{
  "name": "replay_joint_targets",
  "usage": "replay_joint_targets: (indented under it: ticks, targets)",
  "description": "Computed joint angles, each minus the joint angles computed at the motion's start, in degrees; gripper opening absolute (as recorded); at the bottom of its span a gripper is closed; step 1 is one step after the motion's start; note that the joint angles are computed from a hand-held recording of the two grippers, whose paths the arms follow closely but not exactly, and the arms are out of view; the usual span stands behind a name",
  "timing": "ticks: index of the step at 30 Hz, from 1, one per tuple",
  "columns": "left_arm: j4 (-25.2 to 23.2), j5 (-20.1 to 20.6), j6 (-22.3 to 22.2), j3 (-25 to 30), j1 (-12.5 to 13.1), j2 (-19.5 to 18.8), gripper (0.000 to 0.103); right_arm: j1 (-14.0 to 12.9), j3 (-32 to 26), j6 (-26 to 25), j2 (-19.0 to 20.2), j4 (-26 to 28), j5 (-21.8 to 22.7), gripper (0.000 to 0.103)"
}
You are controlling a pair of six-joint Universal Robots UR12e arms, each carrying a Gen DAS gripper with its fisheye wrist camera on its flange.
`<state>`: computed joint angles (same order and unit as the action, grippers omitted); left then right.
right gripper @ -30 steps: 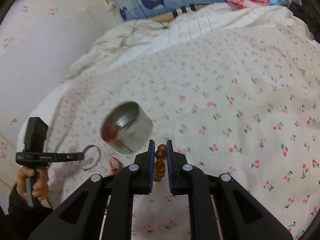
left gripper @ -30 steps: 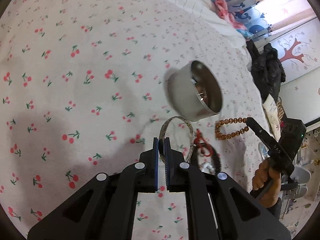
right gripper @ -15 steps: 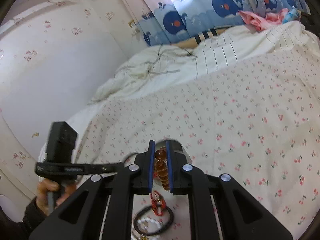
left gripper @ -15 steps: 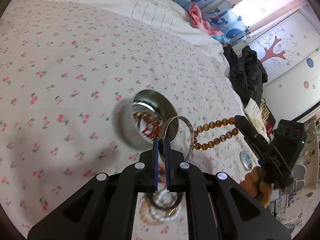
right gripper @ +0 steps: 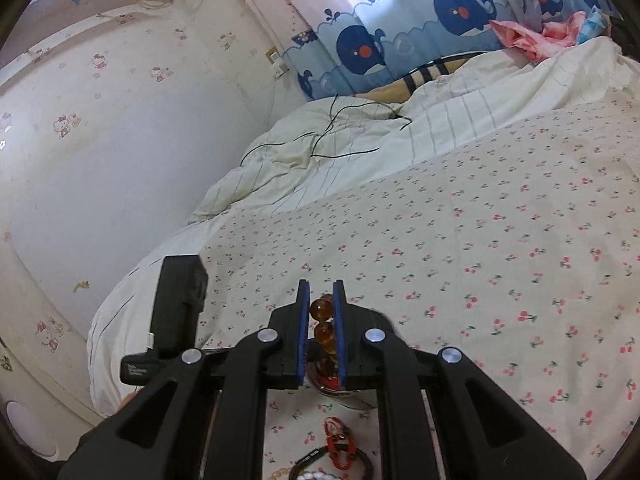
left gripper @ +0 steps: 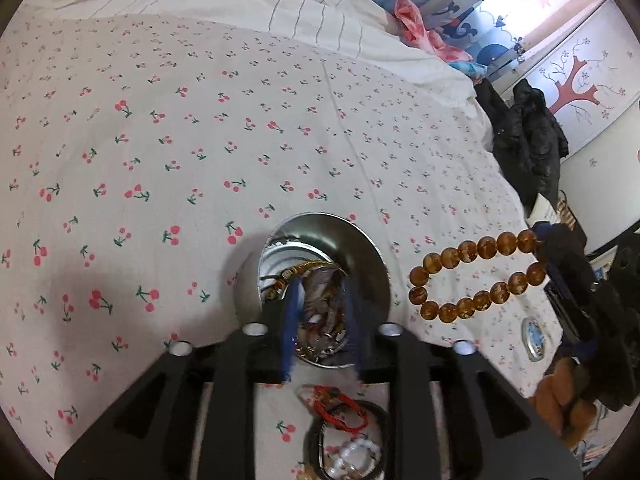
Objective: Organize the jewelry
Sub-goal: 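Carry the silver bangle into the tin with the left gripper while the right gripper drops the amber bracelet in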
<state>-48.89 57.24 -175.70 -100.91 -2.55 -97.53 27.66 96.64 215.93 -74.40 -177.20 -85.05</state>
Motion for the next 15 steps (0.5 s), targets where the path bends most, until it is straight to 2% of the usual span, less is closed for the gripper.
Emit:
replay_joint_targets:
  ticks: [3, 5, 8, 10, 11, 12, 13, 15]
  targets:
    - [2.6, -0.7, -2.1, -1.0, 0.9, 0.6, 0.033, 0.3, -1.3, -0.1, 1.1, 0.5, 1.2, 0.012]
    - [5.9, 1.7, -3.4, -1.8, 1.2, 1.3, 0.046, 0.5, -2.3, -0.1, 2.0, 0.9, 2.2, 0.012]
    - [7.0, 1.2, -4.3, -2.4, 2.3, 1.8, 0.048, 0.6, -3.5, 0.1, 3.2, 1.2, 3.9, 0.012]
    - [6.7, 1.3, -4.5, -2.5, 3.0, 1.9, 0.048, 0.0, -3.7, 2.1, 4.0, -0.3, 7.6, 0.012]
    - [6.4, 1.5, -4.2, -2.5, 3.2, 1.9, 0.049, -0.1, -4.1, 2.5, 4.2, 1.8, 8.5, 0.012]
    - [6.0, 1.4, -3.9, -2.5, 3.4, 2.0, 0.049, 0.1, -4.9, 1.3, 4.2, 6.2, 7.1, 0.013]
    - [5.8, 1.5, -3.6, -2.4, 3.5, 2.0, 0.049, 0.3, -5.4, 0.7, 4.1, 10.4, 5.0, 0.02]
    - [5.8, 2.5, -3.0, -2.6, 3.3, 2.3, 0.052, 0.5, -5.5, 1.5, 4.0, 14.1, 2.3, 0.037]
